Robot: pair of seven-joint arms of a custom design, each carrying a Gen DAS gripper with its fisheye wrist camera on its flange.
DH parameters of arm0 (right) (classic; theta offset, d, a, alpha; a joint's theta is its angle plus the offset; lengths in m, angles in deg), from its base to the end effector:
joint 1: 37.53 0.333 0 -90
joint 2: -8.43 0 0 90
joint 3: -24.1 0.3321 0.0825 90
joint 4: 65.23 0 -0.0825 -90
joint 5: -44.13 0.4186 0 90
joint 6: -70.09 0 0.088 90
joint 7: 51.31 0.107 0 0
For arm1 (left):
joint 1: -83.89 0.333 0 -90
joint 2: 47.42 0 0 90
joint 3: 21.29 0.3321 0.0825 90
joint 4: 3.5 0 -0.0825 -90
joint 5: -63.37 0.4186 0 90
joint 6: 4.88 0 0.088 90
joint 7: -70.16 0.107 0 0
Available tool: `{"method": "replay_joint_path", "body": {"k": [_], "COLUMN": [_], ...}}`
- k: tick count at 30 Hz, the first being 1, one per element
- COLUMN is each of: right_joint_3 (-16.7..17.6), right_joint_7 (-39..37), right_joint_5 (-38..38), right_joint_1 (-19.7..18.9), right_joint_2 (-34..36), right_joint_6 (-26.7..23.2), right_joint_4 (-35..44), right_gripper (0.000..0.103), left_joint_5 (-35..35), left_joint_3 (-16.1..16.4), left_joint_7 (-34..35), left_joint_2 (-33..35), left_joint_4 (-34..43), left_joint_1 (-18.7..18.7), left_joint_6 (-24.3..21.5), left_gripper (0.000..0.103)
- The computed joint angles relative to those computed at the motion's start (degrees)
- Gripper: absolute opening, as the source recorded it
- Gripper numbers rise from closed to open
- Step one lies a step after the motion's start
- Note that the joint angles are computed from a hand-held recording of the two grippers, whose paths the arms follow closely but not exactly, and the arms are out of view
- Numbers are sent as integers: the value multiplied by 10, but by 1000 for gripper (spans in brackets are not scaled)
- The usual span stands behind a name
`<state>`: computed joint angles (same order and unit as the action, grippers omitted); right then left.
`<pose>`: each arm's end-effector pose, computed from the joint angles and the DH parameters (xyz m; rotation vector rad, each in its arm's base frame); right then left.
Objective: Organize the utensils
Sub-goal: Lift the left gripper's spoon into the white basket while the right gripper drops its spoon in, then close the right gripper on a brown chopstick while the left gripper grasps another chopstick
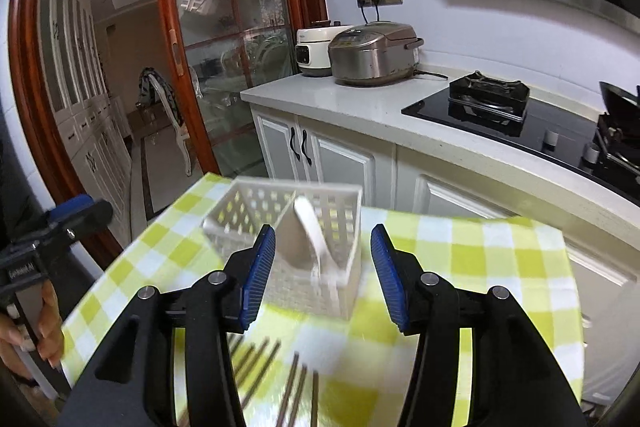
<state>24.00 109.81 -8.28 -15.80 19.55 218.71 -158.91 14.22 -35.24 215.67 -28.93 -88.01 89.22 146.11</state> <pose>0.6510 0.2748 0.5922 -1.3926 1.7918 -0.8992 0.7424 -0.0637 0.5977 -1.2344 2.0428 -1.3133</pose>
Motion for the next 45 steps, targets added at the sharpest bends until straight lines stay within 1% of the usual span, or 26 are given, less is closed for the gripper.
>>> {"method": "replay_joint_path", "body": {"k": [2, 3, 4, 7, 10, 13, 15, 18, 21, 23, 25, 27, 29, 33, 36, 39, 40, 41, 44, 45], "right_joint_3": [4, 7, 11, 25, 38, 48, 51, 53, 49, 47, 46, 43, 40, 35, 31, 28, 28, 26, 23, 23], "right_joint_7": [16, 25, 35, 66, 91, 88, 58, 3, -30, -63, -94, -111, -131, -160, -180, -188, -189, -186, -174, -171], "right_joint_5": [-12, -22, -32, -55, -48, -29, 3, 50, 83, 112, 134, 146, 160, 175, 181, 193, 198, 197, 189, 188], "right_joint_1": [7, 10, 12, 16, 14, 14, 14, 15, 15, 12, 12, 14, 15, 19, 23, 22, 20, 21, 25, 25], "right_joint_2": [-21, -29, -37, -55, -67, -62, -51, -33, -22, -12, -1, 10, 21, 37, 48, 51, 49, 47, 41, 40], "right_joint_6": [-11, -17, -24, -46, -41, -55, -59, -73, -65, -58, -59, -60, -59, -64, -76, -75, -69, -68, -69, -68], "right_joint_4": [-33, -47, -60, -97, -131, -145, -148, -139, -135, -131, -120, -112, -102, -81, -65, -61, -64, -66, -75, -77], "right_gripper": [49, 49, 49, 49, 49, 49, 49, 48, 39, 31, 27, 23, 20, 19, 17, 15, 13, 8, 8, 8], "left_joint_5": [-38, -72, -105, -164, -181, -164, -140, -102, -83, -66, -30, 4, 22, 68, 92, 111, 120, 129, 164, 176], "left_joint_3": [-9, -14, -16, -3, 18, 42, 51, 57, 58, 57, 57, 56, 54, 53, 50, 47, 47, 47, 49, 49], "left_joint_7": [52, 95, 134, 220, 239, 218, 200, 175, 161, 150, 127, 98, 83, 37, 21, 11, 5, -2, -32, -40], "left_joint_2": [-28, -45, -59, -94, -118, -127, -124, -116, -110, -103, -95, -87, -79, -63, -57, -53, -51, -50, -40, -35], "left_joint_4": [-44, -68, -87, -134, -172, -198, -209, -221, -225, -225, -226, -226, -220, -206, -203, -202, -200, -199, -186, -181], "left_joint_1": [13, 23, 29, 31, 19, 3, -7, -18, -18, -21, -27, -31, -28, -26, -25, -25, -27, -28, -33, -36], "left_joint_6": [22, 23, 14, -16, -35, -50, -46, -29, -36, -26, -7, 10, 5, -8, -3, 2, 2, 2, -9, -8], "left_gripper": [98, 98, 98, 98, 98, 98, 98, 98, 98, 98, 98, 98, 98, 97, 97, 97, 97, 97, 97, 94]}}
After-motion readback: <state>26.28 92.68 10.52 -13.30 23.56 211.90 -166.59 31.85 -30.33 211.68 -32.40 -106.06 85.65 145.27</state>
